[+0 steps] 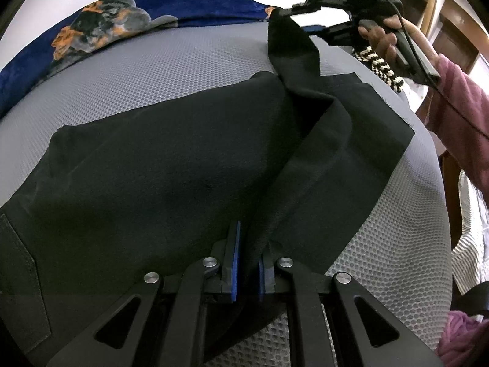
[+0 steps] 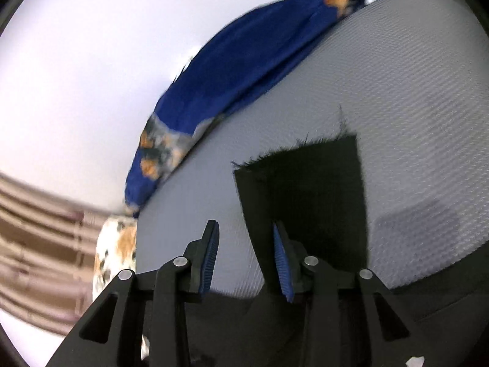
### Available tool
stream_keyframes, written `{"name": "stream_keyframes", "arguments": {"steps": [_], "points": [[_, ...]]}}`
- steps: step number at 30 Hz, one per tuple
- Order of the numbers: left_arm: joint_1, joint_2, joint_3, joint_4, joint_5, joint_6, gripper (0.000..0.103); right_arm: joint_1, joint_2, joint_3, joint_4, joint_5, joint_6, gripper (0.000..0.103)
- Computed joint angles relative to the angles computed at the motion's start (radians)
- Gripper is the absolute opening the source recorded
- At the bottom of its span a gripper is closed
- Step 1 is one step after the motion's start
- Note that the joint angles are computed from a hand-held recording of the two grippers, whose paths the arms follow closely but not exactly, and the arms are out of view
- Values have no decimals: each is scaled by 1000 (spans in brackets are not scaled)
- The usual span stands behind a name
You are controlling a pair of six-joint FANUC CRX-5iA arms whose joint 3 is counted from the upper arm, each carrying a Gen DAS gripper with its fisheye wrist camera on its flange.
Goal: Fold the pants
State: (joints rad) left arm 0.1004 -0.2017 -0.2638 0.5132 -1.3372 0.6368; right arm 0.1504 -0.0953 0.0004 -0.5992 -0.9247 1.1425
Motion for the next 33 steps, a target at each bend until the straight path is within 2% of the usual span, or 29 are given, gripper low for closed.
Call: {"name": "stream_keyframes", "arguments": {"steps": [4, 9, 12, 19, 20, 21, 22, 24, 27, 30, 33], "points": [[-2, -2, -1, -2, 3, 1, 11, 86, -5, -17, 103, -6, -20, 34], [2, 5, 3, 5, -3, 1, 11, 260, -49, -113, 446, 58, -188, 34], [2, 6, 4, 7, -3, 2, 11, 300, -54, -145, 567, 80, -246, 34], [1, 5, 3, 6, -1, 2, 11, 262, -26, -120, 546, 116, -215, 31], [2, 4, 2, 6, -2, 1, 11, 256, -30, -118, 536, 120, -209, 28], [2, 4, 2, 7, -2, 1, 11, 248, -31, -116, 526, 126, -205, 18], [2, 4, 1, 7, -2, 2, 11, 235, -26, -109, 510, 133, -206, 13], [1, 6, 3, 6, -3, 2, 11, 211, -16, -90, 464, 133, -192, 10], [0, 5, 4, 5, -1, 3, 11, 201, -21, -98, 466, 145, -226, 7], [-1, 3, 4, 1, 0, 3, 11, 226, -63, -147, 569, 158, -333, 6], [-4, -3, 3, -3, 4, 2, 11, 281, -152, -243, 795, 131, -542, 5]]}}
